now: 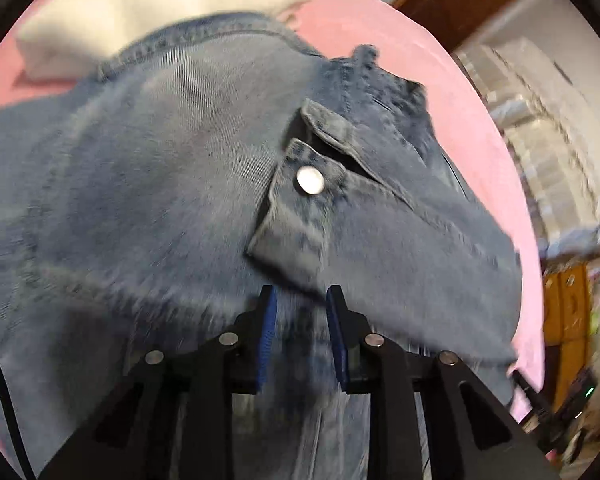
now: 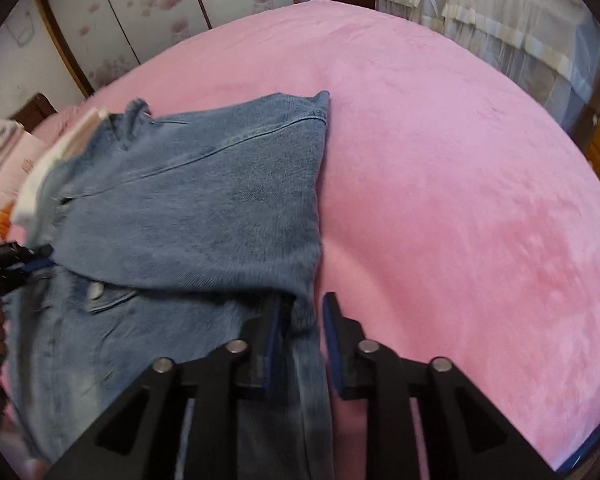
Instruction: Fold large clothes
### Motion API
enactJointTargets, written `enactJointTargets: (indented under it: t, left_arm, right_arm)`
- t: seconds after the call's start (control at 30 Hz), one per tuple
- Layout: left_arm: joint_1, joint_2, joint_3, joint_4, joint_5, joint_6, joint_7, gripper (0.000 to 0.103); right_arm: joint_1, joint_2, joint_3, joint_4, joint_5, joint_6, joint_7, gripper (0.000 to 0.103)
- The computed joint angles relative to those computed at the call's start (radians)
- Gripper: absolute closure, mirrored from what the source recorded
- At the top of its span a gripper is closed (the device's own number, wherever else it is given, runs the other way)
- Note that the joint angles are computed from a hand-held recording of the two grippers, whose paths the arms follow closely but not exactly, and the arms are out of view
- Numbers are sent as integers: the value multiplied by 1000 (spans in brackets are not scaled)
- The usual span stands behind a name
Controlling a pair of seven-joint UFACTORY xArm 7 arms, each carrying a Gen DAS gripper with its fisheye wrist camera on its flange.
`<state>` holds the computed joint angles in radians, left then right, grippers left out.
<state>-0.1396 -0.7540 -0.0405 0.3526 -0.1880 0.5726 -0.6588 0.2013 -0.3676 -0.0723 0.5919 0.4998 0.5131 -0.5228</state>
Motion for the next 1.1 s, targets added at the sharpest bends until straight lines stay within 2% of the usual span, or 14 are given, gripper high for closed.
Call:
enactJointTargets:
  t: [0.07,0.13,0.2,0.3,0.4,0.5,0.6,0.67,0.7,0.73,0.9,1.1]
  left_arm:
    - [2,-82,-55,7,37,100,-32,80]
    - [-14,-167,-87,3,57,181,-58,76]
    - [-39,-280,-127,-4,78,298,-93,72]
    - [-80,-438,-171,-14,102,479,-135,66]
    - [-124,-585,-202,-20,109,679,-172,66]
    - [-158,-703,-224,-27,75,821,-222,66]
    - [-176,-798,-242,-43,36,904,-270,66]
    - [-177,-828,-252,-53,12,926,-298,66]
    - [-179,-844,-255,-53,3,941,-308,66]
    - [-186,-865,-265,-49,-8,964,-320,66]
    - [-197,-900,-295,-31,-30,1014,-333,66]
    - [-200,-909,-292,-36,-47,1069,-334,66]
  right_arm:
    - [-10,-60,-23,-21,0,56,-18,72]
    - [-34,-136,-42,-48,-27,130,-29,69]
    - [-55,-203,-65,-75,-48,209,-46,69]
    - [-96,-287,-87,-117,-93,304,-73,69]
    - [-130,-360,-101,-162,-135,383,-102,68]
    - [-160,-391,-98,-199,-169,429,-119,69]
    - [-174,-385,-108,-228,-170,445,-132,68]
    - [-175,-378,-124,-234,-149,460,-144,69]
    - [-178,-379,-124,-234,-150,478,-150,87]
    - [-184,-390,-117,-236,-156,491,-152,99]
    - [-225,-482,-75,-243,-209,551,-112,100]
    - [-237,-510,-31,-300,-280,503,-39,100]
